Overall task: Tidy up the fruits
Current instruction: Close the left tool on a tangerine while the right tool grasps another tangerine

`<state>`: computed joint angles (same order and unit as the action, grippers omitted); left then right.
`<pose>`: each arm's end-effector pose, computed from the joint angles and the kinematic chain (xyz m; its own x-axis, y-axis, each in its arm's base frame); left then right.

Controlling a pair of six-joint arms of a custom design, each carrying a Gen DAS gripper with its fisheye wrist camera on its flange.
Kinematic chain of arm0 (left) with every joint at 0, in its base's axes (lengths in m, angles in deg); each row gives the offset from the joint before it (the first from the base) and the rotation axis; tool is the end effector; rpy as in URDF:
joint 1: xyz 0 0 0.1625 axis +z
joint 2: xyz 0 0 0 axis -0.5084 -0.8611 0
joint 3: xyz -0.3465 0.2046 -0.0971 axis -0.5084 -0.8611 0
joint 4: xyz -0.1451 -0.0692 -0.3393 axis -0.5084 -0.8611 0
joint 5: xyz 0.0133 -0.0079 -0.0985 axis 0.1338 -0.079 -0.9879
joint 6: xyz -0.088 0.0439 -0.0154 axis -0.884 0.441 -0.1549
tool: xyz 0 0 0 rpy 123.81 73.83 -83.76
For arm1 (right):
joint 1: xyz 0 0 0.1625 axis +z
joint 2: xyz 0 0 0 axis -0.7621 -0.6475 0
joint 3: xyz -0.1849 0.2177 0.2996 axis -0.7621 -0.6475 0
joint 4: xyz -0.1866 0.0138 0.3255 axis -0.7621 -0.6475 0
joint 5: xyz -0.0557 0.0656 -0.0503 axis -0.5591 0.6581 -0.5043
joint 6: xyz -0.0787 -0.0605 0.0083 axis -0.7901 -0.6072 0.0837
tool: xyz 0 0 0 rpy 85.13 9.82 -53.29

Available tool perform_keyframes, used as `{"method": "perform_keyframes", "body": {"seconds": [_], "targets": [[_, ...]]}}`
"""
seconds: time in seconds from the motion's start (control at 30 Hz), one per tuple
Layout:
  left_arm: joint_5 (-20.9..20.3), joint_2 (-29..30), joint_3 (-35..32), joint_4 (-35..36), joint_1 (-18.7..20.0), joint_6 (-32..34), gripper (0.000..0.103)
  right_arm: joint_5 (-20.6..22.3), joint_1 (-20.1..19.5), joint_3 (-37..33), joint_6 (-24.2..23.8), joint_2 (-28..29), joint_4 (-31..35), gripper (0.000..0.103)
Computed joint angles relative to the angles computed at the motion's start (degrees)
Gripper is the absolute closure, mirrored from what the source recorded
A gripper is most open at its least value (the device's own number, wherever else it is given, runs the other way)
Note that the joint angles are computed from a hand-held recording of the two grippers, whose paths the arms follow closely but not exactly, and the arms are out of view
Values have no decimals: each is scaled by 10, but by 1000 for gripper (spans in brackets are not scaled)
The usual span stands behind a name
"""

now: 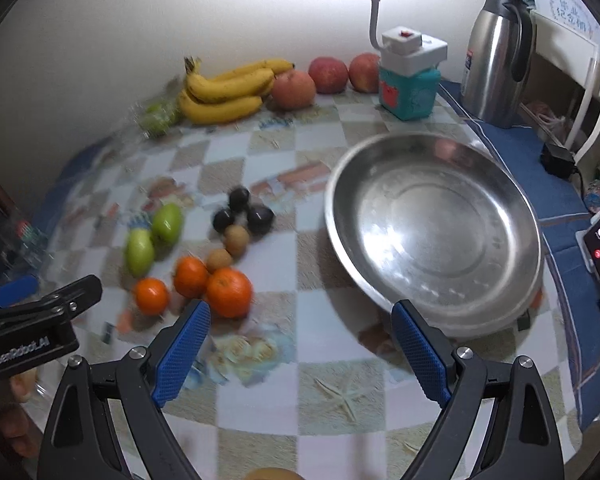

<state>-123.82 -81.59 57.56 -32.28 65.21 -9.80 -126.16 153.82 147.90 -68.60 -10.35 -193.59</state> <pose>-0.2143 -0.4059 0.1606 -0.5994 -0.3738 -0.7079 0.1242 0.8301 -0.5435 0.1967 -0.4423 0.1458 -0.7698 -0.2787 0.5743 -0.4959 0.8276 -0.2630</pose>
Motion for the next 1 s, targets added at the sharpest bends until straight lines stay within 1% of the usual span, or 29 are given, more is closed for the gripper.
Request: {"method": "perform_keyframes", "body": {"seconds": [0.07,0.13,0.17,0.23,0.37,0.47,0.53,0.63,0.8,0.9,0.97,1.0], "targets": [[2,-11,-5,-15,4,10,0,-7,11,-9,-4,4,-10,11],[10,-16,-17,-6,8,1,0,-9,18,-18,-3,5,-11,11],[14,-16,-22,1,10,-4,0,8,16,-27,9,-1,9,11],[21,-17,-31,7,17,-18,0,24,16,-43,29,-4,38,11],[25,-21,-29,3,34,-53,0,23,23,-68,36,18,51,11],[13,-23,-19,-6,49,-67,0,24,18,-80,55,27,79,11],[5,-26,-10,-34,56,-52,0,14,15,-91,70,38,96,11],[8,-25,-8,-38,56,-49,0,6,16,-111,84,53,130,11],[-2,-30,3,-59,63,-45,0,10,19,-114,86,62,139,11],[-18,-34,17,-92,75,-37,0,23,13,-106,84,62,137,11],[-27,-33,22,-109,81,-31,0,12,12,-103,81,68,132,11],[-33,-32,25,-117,85,-28,0,13,10,-102,79,70,133,11]]}}
